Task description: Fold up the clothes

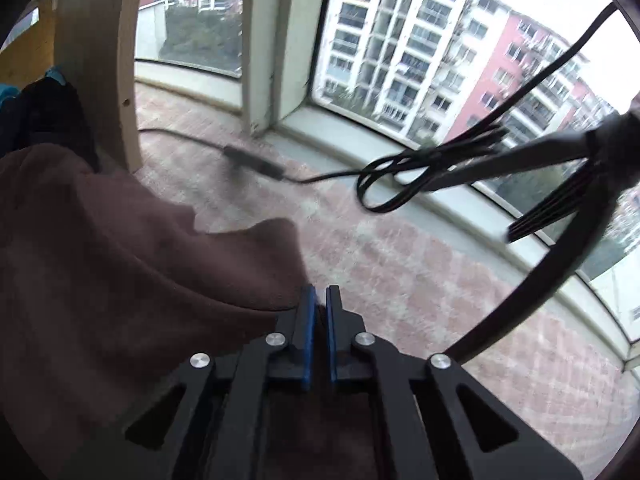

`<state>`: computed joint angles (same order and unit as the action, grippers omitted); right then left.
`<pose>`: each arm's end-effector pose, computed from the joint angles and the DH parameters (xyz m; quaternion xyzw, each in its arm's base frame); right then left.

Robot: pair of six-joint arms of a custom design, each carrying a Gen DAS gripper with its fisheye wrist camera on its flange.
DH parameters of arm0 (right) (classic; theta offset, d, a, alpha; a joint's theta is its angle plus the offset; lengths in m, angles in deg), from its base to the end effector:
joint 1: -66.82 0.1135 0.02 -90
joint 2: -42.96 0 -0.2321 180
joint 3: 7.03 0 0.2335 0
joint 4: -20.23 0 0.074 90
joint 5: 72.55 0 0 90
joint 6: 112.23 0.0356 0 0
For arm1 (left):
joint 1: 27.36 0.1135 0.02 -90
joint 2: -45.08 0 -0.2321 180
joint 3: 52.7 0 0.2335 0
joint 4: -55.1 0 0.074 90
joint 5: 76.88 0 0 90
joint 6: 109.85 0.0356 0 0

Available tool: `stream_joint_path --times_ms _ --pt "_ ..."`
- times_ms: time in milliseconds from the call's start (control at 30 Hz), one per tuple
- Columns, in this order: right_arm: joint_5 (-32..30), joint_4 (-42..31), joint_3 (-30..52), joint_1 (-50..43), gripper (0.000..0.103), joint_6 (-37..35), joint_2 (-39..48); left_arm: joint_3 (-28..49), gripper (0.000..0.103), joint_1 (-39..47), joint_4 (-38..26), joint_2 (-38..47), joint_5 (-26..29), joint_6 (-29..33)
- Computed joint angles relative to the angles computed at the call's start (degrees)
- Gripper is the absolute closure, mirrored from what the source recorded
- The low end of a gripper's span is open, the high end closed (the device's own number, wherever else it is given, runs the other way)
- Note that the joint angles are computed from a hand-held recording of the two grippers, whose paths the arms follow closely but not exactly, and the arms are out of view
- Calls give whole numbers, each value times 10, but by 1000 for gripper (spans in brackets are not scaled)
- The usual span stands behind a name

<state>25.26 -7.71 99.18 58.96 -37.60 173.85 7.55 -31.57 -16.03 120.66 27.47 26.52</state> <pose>0.4455 -0.0664 0.1046 -0.0401 0.9445 -0.1276 0.3002 0.1929 -0.0230 0.1683 0.4271 0.8950 -0.1055 0.0735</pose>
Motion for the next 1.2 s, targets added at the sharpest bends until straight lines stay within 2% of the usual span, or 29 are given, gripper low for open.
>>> stream_joint_path --times_ms 33,133,167,333,400,467,500,600,733,867,933,1133,1200 --pt "66 28 -6 11 102 -6 4 -3 70 5 -4 -5 2 6" --pt "32 -94 102 -1 102 25 64 -17 68 20 -14 -27 3 23" --pt "24 -111 107 -2 101 38 58 -21 68 28 -19 -34 4 28" --pt "-42 -129 21 15 96 32 -56 -21 68 105 -64 -65 20 76" --pt "-86 -147 -28 19 87 45 -127 -5 68 178 -105 -83 38 126" --pt "-125 -146 -103 28 70 66 -204 23 68 282 -150 -94 52 203" --pt "-144 -153 -127 34 70 75 -235 40 68 315 -156 -87 54 216" --pt "-180 -153 -233 62 70 92 -336 102 68 328 -127 -40 58 146" --pt "-201 -160 -340 123 70 137 -450 233 67 544 -182 46 59 239" --pt "-238 -171 -377 169 69 183 -501 205 66 552 -72 90 40 156" --pt "-237 -172 -394 199 69 205 -519 160 66 501 -3 109 22 88" --pt "-177 -180 -434 315 69 296 -570 180 64 474 30 212 20 80" --pt "-147 -177 -439 354 69 333 -577 199 64 471 17 254 33 88"
